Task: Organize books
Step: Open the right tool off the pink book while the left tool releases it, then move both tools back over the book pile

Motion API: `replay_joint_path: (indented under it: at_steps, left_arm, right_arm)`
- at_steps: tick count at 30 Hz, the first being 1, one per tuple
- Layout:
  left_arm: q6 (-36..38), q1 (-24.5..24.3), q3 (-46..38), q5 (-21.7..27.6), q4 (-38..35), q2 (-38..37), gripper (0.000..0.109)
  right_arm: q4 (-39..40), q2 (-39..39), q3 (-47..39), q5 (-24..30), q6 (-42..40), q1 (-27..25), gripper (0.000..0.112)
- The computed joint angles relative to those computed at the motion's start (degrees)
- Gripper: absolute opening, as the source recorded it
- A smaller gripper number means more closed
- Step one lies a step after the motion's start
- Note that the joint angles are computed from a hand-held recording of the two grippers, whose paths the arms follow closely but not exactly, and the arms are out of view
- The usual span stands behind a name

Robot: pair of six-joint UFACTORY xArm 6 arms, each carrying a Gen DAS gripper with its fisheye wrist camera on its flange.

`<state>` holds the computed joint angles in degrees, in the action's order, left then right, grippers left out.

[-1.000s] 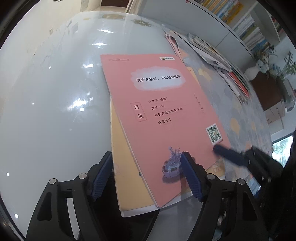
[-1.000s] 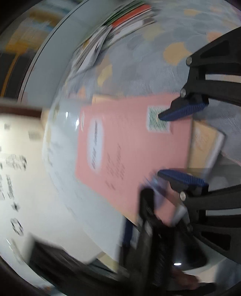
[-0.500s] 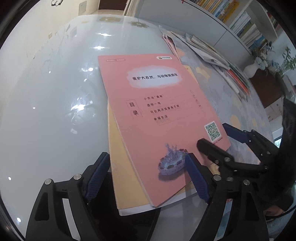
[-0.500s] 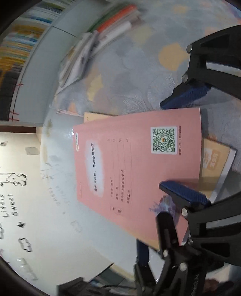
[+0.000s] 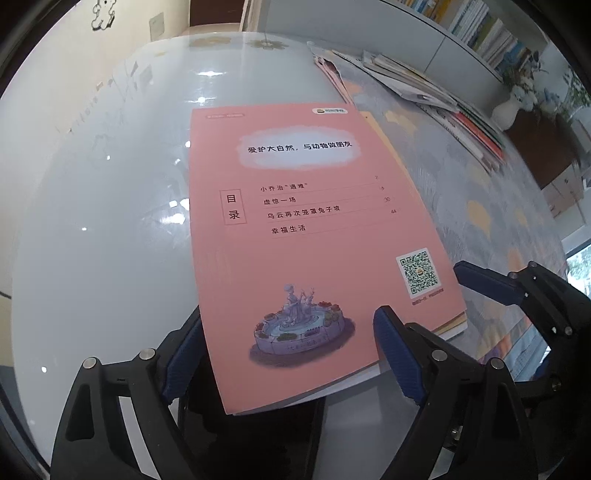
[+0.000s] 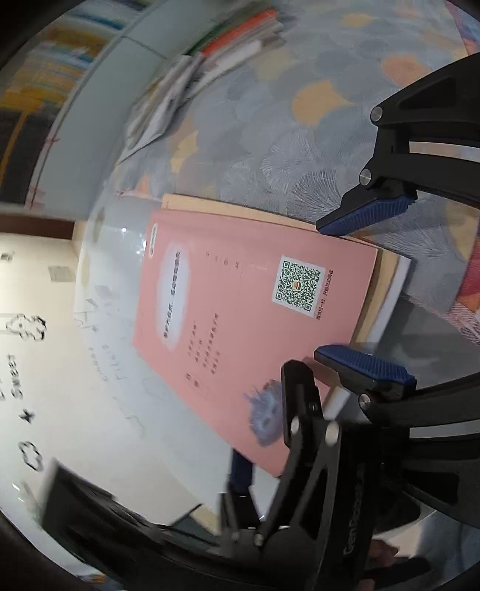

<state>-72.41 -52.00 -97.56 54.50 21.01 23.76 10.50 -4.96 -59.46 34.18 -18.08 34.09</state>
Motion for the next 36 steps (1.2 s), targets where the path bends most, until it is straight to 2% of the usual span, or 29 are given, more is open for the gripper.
replay_joint_path:
  at_steps: [4, 10, 15, 18, 20, 22, 23, 25, 27, 29, 32, 34, 36]
  left_arm:
    - [0.19, -0.42, -0.27, 0.5, 0.1, -0.01, 0.086]
    - [1.24, -0.93, -1.28, 1.23, -0.05, 0.72, 0.089]
    - [2.99, -0.72, -1.59, 0.99, -1.25, 0.98, 0.094]
    - [3.19, 0.01, 1.5, -1.78, -2.72, -1.01, 0.094]
    - [0.16, 0.42, 4.85, -3.98, -2.89, -3.42, 0.094]
    - [-4.16, 0.7, 9.31, -6.92, -1.92, -6.85, 0.094]
    - [-5.21, 0.63, 10.01, -6.73, -1.47, -7.66, 0.094]
    - [-6.74, 0.09, 10.03, -3.55, -1.27, -9.14, 0.094]
    - [-6.4, -0.18, 8.71, -0.5, -4.21, -9.6, 0.094]
    - [-4.83, -0.88, 4.36, 3.9, -7.17, -8.98, 0.094]
    - [-5.47, -2.86, -5.9, 13.33, -3.85, -5.56, 0.094]
    - [-6.71, -3.62, -8.75, 13.47, -1.74, -4.87, 0.099]
    - [-9.94, -4.26, -10.42, 11.6, 0.99, -4.74, 0.102]
  right_arm:
    - [3.63, -1.04, 0.54, 1.73, -1.41, -0.47, 0.06]
    - [0.55, -3.07, 2.2, 2.58, 0.71, 0.29, 0.061]
    - [1.95, -3.6, 2.74, 2.82, -0.84, 0.47, 0.068]
    - [-3.26, -4.1, 3.34, 2.59, 1.64, 0.89, 0.083]
    - [-9.39, -5.05, 4.46, 1.72, 5.12, 0.98, 0.085]
    - [-10.07, -6.11, 5.4, 1.5, 5.06, 0.19, 0.085]
    - [-9.19, -6.77, 5.9, 1.39, 4.44, -0.65, 0.085]
    - [-8.42, -7.6, 6.39, 1.39, 4.13, -2.23, 0.085]
    - [-7.99, -8.41, 6.63, 1.98, 3.67, -4.21, 0.085]
    - [-7.41, -9.0, 5.86, 4.52, 1.42, -6.5, 0.085]
    - [-8.29, -10.05, 4.33, 7.59, -1.32, -11.06, 0.085]
    - [-5.31, -10.83, 2.79, 9.74, -4.95, -14.98, 0.085]
    - [-1.0, -10.93, -0.28, 13.31, -8.45, -19.84, 0.086]
